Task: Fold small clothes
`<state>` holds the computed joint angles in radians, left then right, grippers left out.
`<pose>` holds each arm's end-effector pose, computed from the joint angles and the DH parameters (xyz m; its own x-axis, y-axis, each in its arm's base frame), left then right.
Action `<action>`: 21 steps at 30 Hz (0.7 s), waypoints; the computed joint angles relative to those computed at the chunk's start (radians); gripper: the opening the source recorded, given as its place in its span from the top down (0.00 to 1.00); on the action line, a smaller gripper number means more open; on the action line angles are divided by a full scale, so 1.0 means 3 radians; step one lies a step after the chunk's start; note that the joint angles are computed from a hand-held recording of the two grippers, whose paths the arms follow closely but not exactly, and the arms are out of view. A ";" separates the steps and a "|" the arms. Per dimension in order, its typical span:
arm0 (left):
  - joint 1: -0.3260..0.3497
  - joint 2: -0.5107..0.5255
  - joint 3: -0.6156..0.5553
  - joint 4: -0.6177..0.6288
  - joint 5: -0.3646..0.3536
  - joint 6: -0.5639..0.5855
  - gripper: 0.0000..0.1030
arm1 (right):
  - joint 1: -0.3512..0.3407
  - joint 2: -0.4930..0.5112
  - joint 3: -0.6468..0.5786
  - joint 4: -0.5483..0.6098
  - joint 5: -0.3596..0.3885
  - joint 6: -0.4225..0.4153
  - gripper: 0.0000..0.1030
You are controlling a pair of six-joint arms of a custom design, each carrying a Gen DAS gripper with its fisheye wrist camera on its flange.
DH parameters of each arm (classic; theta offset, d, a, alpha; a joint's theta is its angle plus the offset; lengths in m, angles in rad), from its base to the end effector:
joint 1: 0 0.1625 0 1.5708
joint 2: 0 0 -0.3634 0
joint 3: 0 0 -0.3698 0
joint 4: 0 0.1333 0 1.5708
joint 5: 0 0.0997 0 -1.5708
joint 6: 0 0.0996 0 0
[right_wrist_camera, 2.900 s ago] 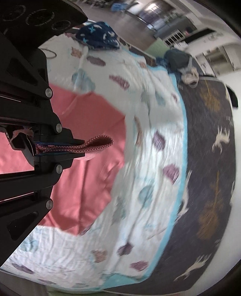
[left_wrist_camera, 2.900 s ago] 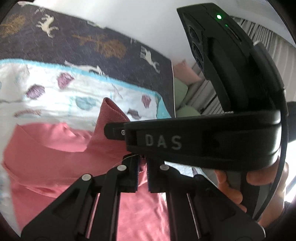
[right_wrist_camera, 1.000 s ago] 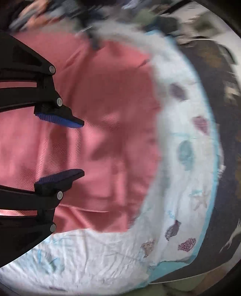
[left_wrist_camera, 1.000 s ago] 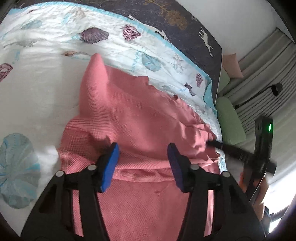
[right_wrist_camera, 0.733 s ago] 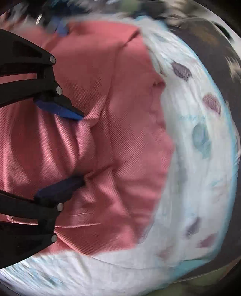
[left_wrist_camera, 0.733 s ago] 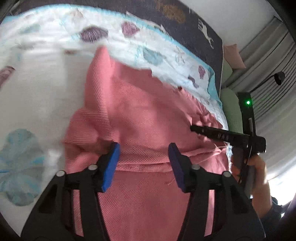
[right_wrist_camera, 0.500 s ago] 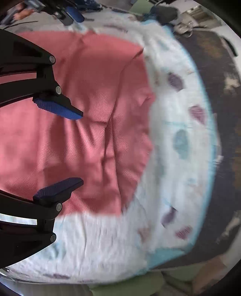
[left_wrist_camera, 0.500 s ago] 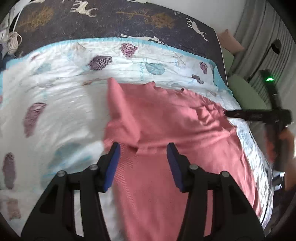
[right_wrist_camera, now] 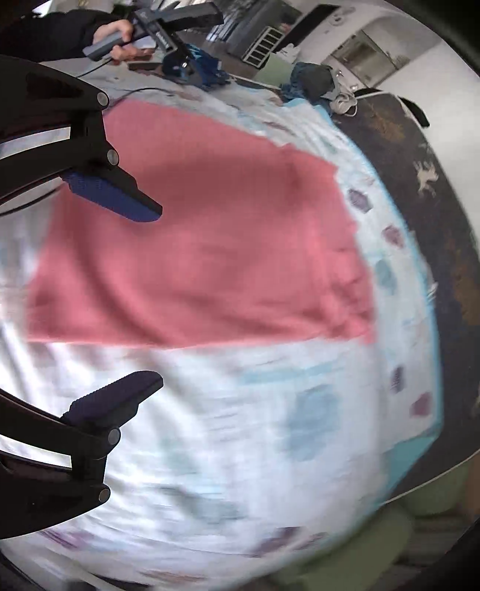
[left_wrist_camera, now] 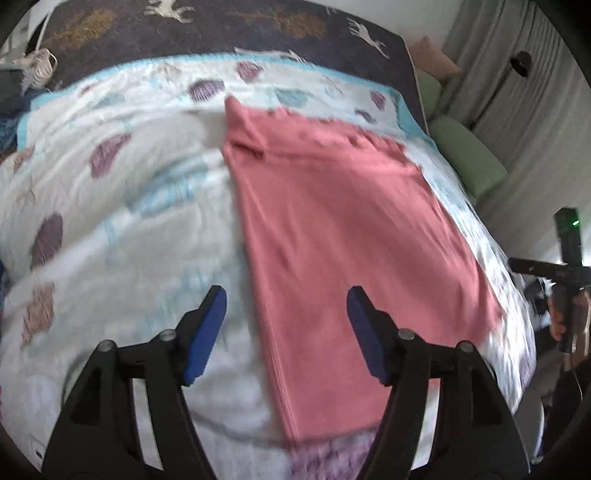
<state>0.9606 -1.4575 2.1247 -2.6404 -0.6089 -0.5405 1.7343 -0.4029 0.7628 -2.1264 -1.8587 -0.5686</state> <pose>-0.0792 -0.4884 0.2814 -0.8311 -0.3327 -0.4456 0.1162 0.6798 -0.7242 0.2333 -0.7691 0.1005 -0.7188 -0.6067 0.3394 -0.6488 0.7608 -0.0139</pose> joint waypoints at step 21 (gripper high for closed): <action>0.0335 -0.0093 0.0183 -0.0005 -0.1225 -0.0746 0.34 | -0.0278 -0.0315 0.0671 0.0176 0.0461 0.0389 0.18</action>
